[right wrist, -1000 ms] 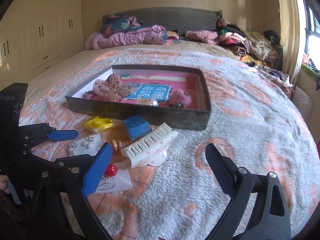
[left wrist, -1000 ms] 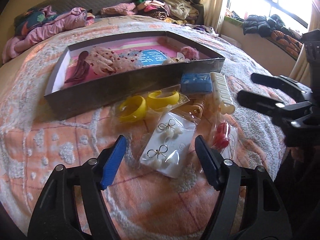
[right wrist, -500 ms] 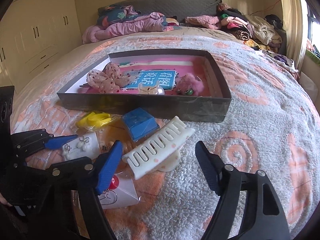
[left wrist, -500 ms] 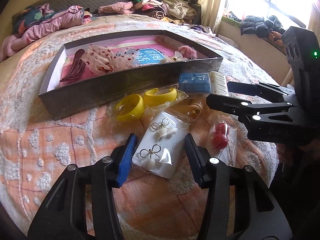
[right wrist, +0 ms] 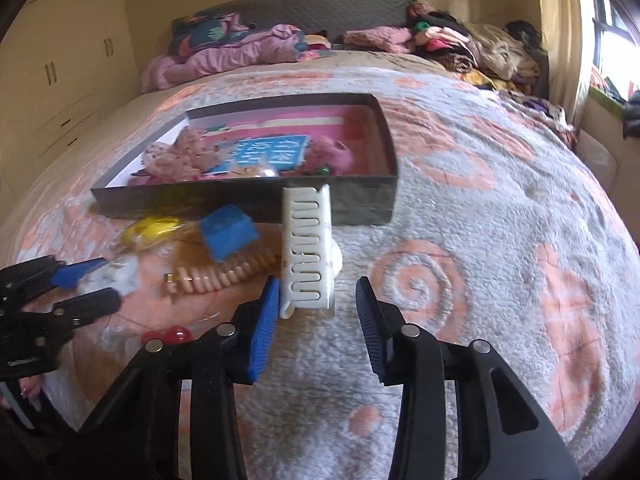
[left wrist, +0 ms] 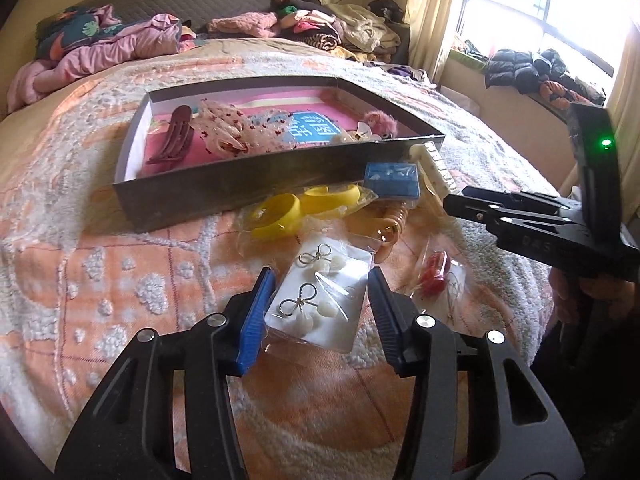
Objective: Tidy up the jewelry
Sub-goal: 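Grasp the bagged earrings with the left tool while the right tool grasps the white comb clip, then carry the earring bag over the box with the left tool while the right tool carries the comb clip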
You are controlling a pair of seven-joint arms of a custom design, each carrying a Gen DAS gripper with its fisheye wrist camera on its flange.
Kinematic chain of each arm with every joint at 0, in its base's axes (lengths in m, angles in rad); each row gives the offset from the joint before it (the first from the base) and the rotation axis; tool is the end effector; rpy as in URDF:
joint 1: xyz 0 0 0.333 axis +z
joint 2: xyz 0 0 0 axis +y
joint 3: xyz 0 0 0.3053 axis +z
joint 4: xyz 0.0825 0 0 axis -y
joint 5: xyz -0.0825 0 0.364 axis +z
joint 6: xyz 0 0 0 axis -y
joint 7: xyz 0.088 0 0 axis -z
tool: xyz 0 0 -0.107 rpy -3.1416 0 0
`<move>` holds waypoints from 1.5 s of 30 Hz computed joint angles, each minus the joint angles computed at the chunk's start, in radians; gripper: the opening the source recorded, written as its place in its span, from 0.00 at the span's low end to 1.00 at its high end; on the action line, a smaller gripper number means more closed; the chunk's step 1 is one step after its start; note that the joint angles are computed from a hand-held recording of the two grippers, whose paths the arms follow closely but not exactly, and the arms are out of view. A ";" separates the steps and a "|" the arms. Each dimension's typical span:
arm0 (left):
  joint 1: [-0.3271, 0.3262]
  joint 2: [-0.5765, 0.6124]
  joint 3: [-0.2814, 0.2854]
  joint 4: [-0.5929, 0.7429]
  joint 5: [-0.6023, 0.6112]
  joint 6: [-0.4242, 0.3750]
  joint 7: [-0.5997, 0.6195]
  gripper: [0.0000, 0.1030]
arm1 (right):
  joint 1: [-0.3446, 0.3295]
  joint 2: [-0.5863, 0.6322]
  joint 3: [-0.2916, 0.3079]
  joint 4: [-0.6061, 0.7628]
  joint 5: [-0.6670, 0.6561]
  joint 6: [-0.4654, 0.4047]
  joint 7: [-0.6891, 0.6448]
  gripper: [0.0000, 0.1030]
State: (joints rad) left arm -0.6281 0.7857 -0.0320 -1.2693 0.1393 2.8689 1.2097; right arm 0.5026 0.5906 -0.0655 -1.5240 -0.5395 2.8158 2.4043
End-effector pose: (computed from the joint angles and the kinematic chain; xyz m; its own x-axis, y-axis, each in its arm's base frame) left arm 0.6109 -0.4734 0.3844 -0.4441 -0.8814 0.1610 -0.6719 0.2087 -0.7107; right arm 0.6418 0.3390 0.3917 0.1051 -0.9925 -0.0629 -0.7201 -0.0323 -0.6932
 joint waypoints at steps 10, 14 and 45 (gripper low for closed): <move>-0.033 -0.079 0.054 -0.116 0.024 0.068 -0.079 0.37 | 0.017 0.072 -0.026 0.101 -0.012 -0.009 -0.017 0.26; -0.048 -0.109 0.078 -0.158 0.039 0.096 -0.111 0.37 | 0.057 0.018 -0.077 0.032 -0.079 0.047 0.052 0.26; -0.148 -0.182 0.293 -0.126 0.271 0.156 -0.395 0.37 | 0.045 -0.105 -0.050 0.043 -0.365 0.132 0.224 0.26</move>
State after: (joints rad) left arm -0.7761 0.6038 0.2607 -1.3955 0.4099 3.0251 0.8144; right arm 0.5476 0.4861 -0.1158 -1.4810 -0.9041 2.9477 2.6286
